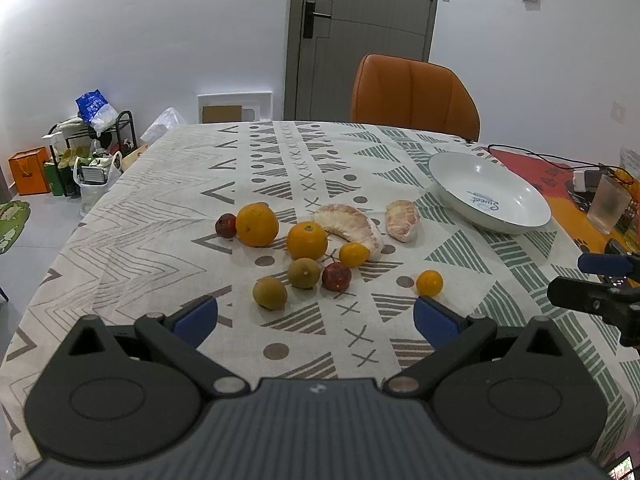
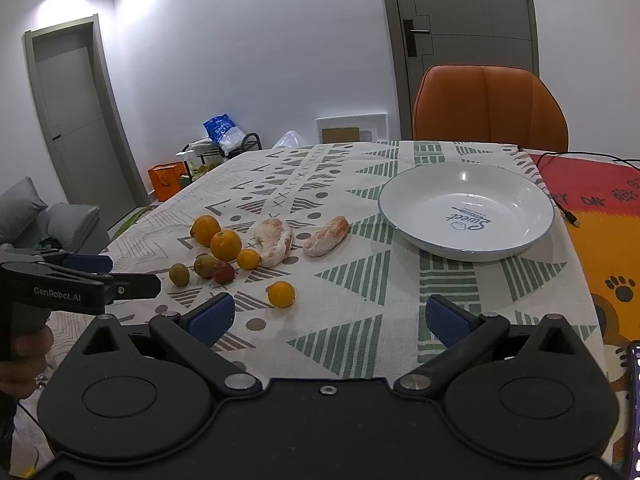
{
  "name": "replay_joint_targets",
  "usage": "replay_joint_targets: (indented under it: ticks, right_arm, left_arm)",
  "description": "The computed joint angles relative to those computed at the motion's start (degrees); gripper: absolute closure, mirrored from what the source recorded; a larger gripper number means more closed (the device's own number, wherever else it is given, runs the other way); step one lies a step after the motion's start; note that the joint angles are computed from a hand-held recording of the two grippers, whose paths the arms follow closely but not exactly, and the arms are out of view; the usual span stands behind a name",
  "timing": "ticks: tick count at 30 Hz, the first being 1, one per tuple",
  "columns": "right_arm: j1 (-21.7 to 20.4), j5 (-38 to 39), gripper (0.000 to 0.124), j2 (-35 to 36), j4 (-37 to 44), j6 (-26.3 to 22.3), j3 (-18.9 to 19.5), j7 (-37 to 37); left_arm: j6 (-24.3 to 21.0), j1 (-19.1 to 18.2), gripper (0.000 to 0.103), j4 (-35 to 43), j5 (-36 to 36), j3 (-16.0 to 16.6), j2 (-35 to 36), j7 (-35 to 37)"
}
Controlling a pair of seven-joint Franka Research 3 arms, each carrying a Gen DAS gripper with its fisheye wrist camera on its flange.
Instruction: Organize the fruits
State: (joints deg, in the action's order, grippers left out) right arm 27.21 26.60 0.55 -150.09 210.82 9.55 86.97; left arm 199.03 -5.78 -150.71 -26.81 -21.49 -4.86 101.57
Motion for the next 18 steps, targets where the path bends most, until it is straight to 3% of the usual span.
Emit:
replay_joint_targets:
  ticks: [10, 18]
  right_arm:
    - [0.0, 0.0, 0.021, 0.1, 0.0, 0.2, 0.0, 0.0]
    - [-0.1, -0.2, 0.021, -0.1, 0.0, 0.1, 0.0, 0.0]
  left_arm:
    - [0.1, 0.1, 0.000, -0.3, 1.2, 0.4, -0.2, -0.8]
    - [0.2, 1.0, 0.000, -0.3, -1.3, -1.1, -0.7, 1.1]
